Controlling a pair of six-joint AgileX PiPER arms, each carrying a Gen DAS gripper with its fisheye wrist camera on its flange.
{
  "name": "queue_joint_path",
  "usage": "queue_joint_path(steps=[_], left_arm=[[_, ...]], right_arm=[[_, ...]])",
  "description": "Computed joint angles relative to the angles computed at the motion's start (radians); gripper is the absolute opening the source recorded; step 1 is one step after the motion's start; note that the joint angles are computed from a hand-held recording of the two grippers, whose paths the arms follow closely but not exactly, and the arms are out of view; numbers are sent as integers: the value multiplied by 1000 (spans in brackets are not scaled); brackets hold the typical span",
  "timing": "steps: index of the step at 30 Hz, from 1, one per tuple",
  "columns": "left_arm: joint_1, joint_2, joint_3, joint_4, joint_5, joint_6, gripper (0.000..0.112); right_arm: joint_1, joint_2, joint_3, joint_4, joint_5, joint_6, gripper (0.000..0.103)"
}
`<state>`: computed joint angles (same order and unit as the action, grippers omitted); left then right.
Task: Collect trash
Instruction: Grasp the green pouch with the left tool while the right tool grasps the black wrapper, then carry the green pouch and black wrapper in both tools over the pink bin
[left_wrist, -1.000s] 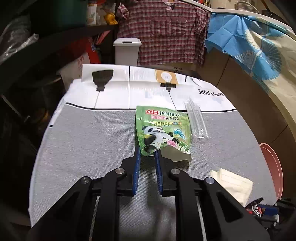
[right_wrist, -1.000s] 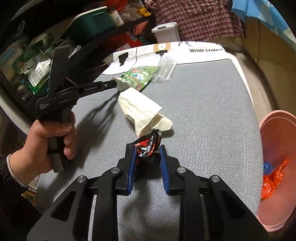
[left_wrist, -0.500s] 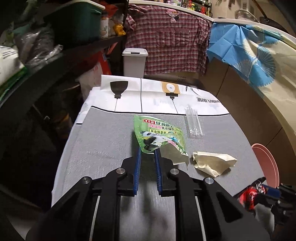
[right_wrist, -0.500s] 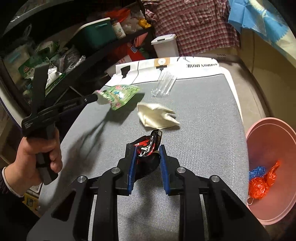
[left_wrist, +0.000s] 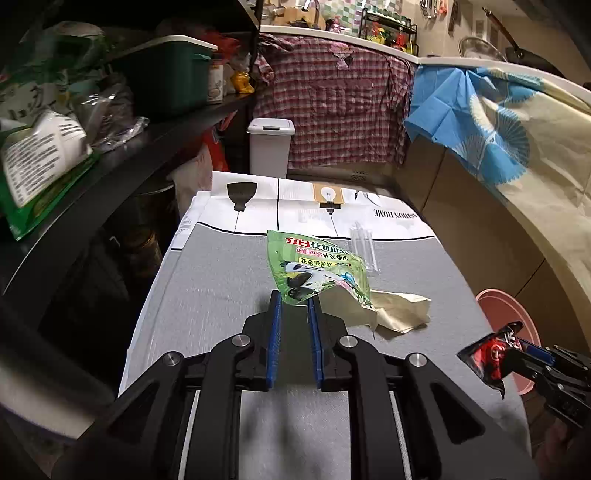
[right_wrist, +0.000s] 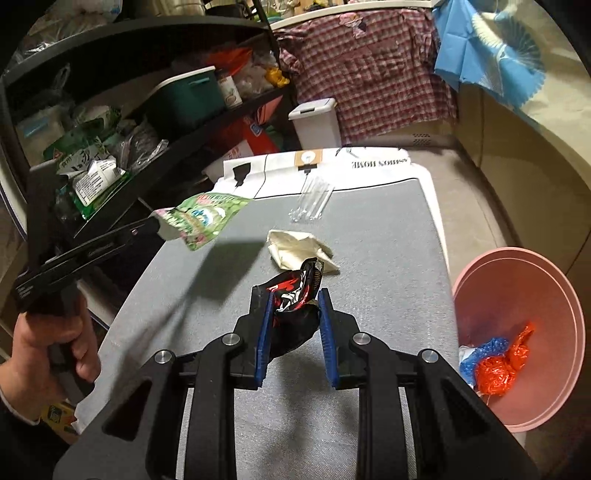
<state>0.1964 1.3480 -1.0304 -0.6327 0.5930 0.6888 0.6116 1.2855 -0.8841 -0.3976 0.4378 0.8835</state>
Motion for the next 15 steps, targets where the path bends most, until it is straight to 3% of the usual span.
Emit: queue_joint_path(steps=[8,15], left_arm=[[-10,-105,61,32,10,-67,14],[-46,-166,68,75,22,-138,14]], right_arm=[[18,-98,4,-107,63,100,24],[-18,-178,-78,-18,175,-66,24]])
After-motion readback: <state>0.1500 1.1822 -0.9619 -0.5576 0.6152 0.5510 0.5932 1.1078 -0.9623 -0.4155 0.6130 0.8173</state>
